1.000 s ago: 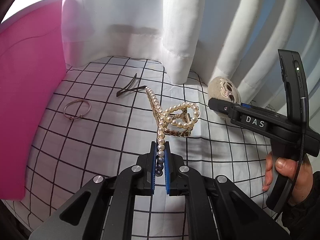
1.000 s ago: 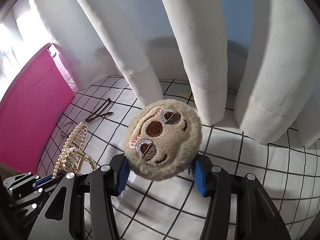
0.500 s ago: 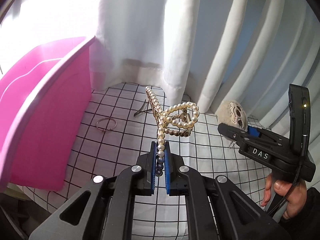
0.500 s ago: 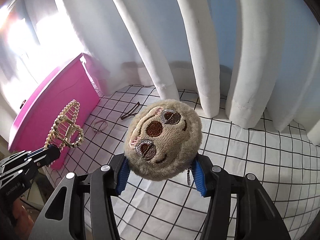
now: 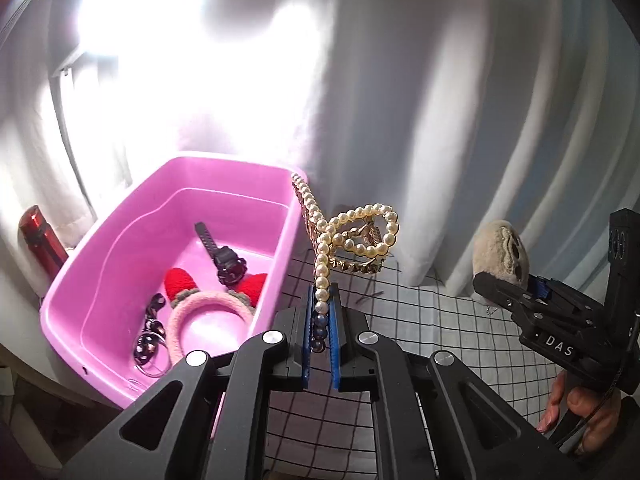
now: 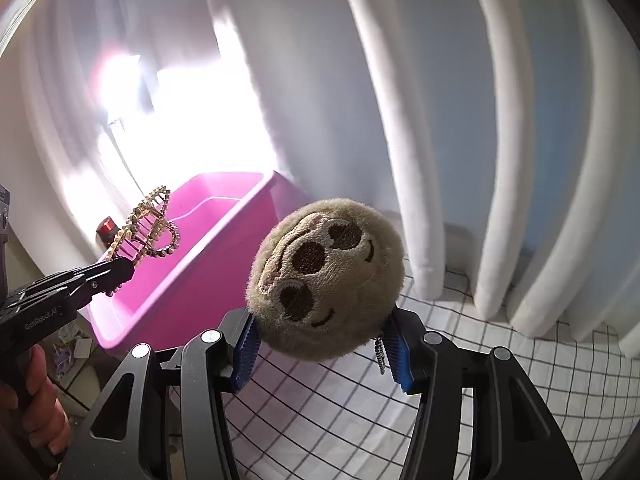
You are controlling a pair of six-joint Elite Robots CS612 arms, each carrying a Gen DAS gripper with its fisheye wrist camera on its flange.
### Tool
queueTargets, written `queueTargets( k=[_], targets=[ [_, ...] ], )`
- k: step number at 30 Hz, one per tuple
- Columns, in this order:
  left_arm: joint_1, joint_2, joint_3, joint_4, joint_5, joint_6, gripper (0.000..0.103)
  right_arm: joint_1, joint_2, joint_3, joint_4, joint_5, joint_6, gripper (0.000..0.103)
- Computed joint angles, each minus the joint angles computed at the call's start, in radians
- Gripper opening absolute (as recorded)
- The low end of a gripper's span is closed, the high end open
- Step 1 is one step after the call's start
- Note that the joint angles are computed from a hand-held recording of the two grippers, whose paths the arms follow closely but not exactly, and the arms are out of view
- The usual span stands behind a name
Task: Organize jewelry
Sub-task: 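Carry the pearl clip and plush ball up over the pink tub with both tools, then open both tools to drop the pearl clip and plush into the tub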
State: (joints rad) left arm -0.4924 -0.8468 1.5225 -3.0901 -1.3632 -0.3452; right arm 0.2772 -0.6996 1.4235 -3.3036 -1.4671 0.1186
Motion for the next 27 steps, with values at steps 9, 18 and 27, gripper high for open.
queueTargets(
  k=[9,18,27],
  targets=[
    [0.08,-0.013,0.004,0.082,0.112,-0.056,0.007,0.064,0.099,-0.264,0.186,0.091,-0.133,0.052],
    [0.129,0.03,-0.032,0.174,0.038,-0.097,0.007,0.109,0.229,-0.554,0.468,0.11,-0.219,0.052],
    [0.156,0.063,-0.088,0.25,-0.029,-0.095,0.008,0.127,0.333,-0.766,0.705,0.039,-0.235,0.052]
  ],
)
